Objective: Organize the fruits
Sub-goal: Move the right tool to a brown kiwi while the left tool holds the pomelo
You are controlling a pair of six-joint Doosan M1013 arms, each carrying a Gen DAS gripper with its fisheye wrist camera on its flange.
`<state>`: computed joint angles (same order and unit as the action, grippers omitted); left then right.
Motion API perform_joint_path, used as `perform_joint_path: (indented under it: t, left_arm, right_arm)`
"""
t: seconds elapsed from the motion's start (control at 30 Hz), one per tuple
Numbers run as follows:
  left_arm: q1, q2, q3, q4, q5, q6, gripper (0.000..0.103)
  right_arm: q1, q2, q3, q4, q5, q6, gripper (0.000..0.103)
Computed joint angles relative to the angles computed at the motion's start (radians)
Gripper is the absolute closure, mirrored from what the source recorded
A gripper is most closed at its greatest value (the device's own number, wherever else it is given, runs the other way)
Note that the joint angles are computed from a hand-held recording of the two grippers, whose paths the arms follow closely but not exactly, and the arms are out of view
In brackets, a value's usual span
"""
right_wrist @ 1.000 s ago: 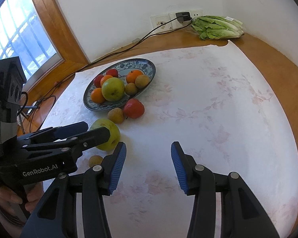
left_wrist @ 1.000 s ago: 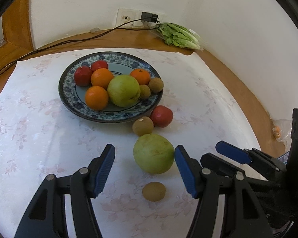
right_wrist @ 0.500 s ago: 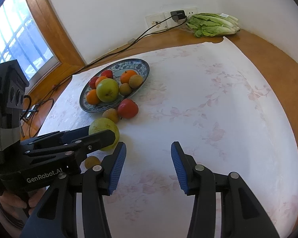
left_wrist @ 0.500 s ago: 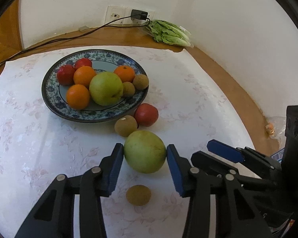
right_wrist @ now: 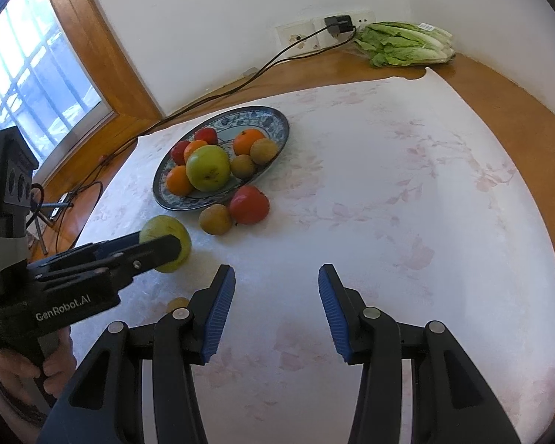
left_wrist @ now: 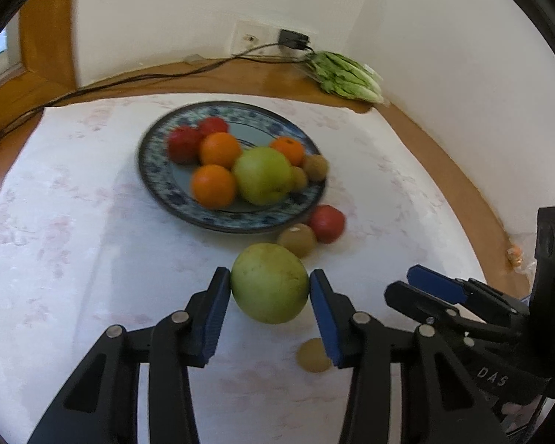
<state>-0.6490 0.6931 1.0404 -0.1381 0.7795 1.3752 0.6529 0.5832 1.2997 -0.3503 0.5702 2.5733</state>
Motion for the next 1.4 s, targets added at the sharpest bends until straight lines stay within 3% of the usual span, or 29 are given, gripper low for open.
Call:
perform_joint_path:
  t: [0.43,0.8,1.4]
  left_arm:
    - [0.023,-0.025,0.044,0.071,-0.035,-0.092,0.057]
    - [0.028,-0.028,0.046,0.099,-0.032,-0.140,0.057]
    - [0.034,-0.033,0.052,0.105,-0.038,-0.160,0.057]
  right_arm:
    - [0.000,0.067,-0.115,0.129,0.050,-0.164,0.056]
    - [0.002,0.136,-0.231,0.142,0.117,-0.271,0.061]
    - [0.004,0.171,-0.283,0.114,0.161,-0.271,0.067]
